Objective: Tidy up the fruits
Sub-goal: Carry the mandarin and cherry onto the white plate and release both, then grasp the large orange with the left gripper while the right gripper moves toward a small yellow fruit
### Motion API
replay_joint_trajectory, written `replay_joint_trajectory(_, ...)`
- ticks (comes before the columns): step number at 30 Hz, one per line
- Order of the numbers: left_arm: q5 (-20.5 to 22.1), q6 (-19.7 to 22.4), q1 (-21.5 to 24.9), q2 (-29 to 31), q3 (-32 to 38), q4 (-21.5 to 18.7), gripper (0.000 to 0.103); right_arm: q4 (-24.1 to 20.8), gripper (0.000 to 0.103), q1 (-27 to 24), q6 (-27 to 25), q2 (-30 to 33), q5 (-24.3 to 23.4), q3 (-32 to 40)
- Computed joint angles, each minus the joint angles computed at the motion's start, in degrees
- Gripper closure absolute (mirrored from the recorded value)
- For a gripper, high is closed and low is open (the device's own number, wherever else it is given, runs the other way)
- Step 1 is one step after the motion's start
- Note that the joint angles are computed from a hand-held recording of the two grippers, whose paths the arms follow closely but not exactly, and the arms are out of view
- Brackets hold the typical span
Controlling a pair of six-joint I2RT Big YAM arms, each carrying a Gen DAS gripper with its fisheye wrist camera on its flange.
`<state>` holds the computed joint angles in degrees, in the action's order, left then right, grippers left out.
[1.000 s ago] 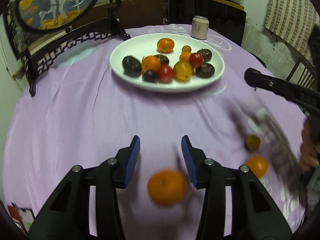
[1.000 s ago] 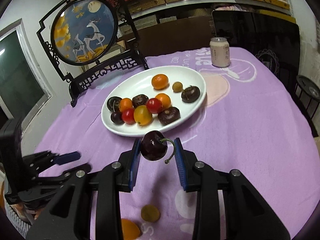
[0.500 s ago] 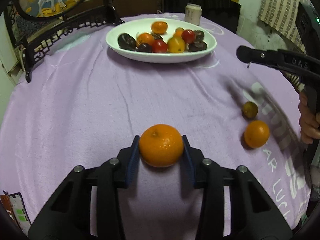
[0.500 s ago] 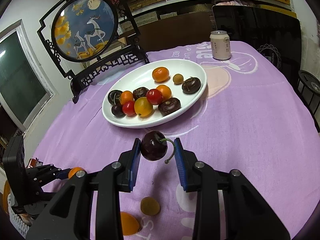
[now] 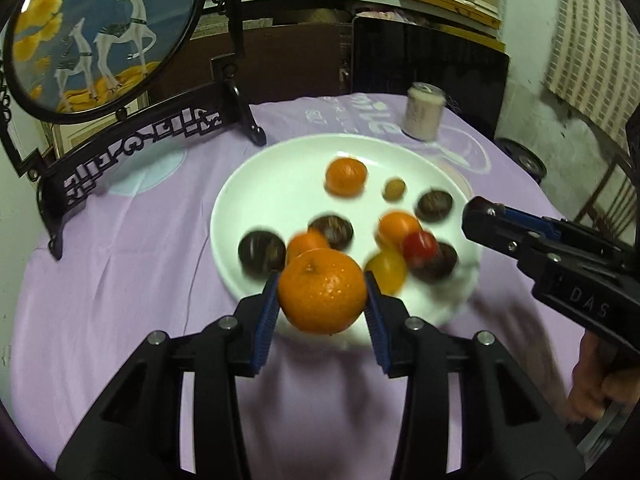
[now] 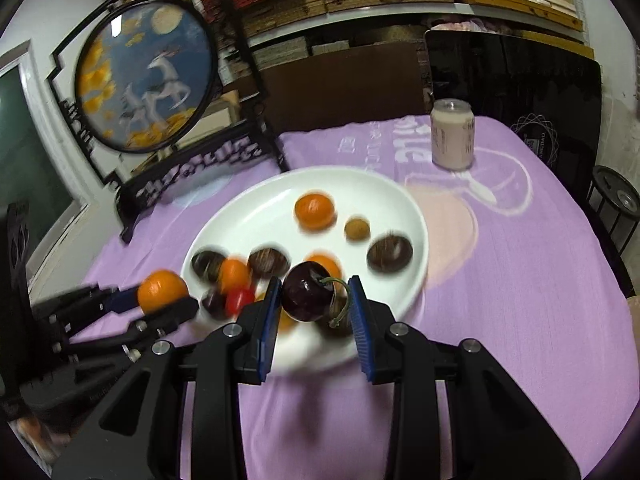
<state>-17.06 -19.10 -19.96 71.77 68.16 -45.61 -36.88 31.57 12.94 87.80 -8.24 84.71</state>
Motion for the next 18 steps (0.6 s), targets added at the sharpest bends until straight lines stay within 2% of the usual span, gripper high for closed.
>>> replay_joint_trajectory(3, 0.68, -0.24, 1.6, 2.65, 1.47, 1.53, 0.055, -0.31, 0.064, -1.14, 3.38, 4.37, -2.65, 4.19)
replay_joint_trajectory(4, 1.55, -0.9, 2.03, 2.85, 1.37, 2.42, 0.045, -1.43, 0.063, -1.53, 3.88, 5.79, -3.92, 5.5)
replay_joint_trajectory(5, 2.29, -1.17, 2.32, 2.67, 0.92, 3.34, 0.037, -2.02, 0.056, -1.79, 4.29, 6.42, -4.6, 5.89)
replay_joint_trajectory(6, 2.52, -1.01, 2.35, 2.63, 0.74, 3.73, 0.036, -2.15, 0.052, -2.09, 4.79, 6.69, -5.3, 5.87)
replay_joint_trajectory(12, 0.69, -0.84, 2.32, 1.66, 0.31, 4.09, 0.025, -1.54, 0.051, -2.79, 6.67, 5.63, -6.28, 4.92)
replay_joint_trajectory(15, -0.72, -2.48, 2.52, 0.95, 0.04, 3.2, 0.018, -1.72, 0.048, -2.46, 6.75, 4.23, -6.11, 4.05)
replay_joint_trajectory(18, -0.11, -4.83, 3.03, -0.27, -0.42, 1.77, 0.015, -0.9, 0.042, -2.28, 5.69, 0.81, -5.87, 0.47)
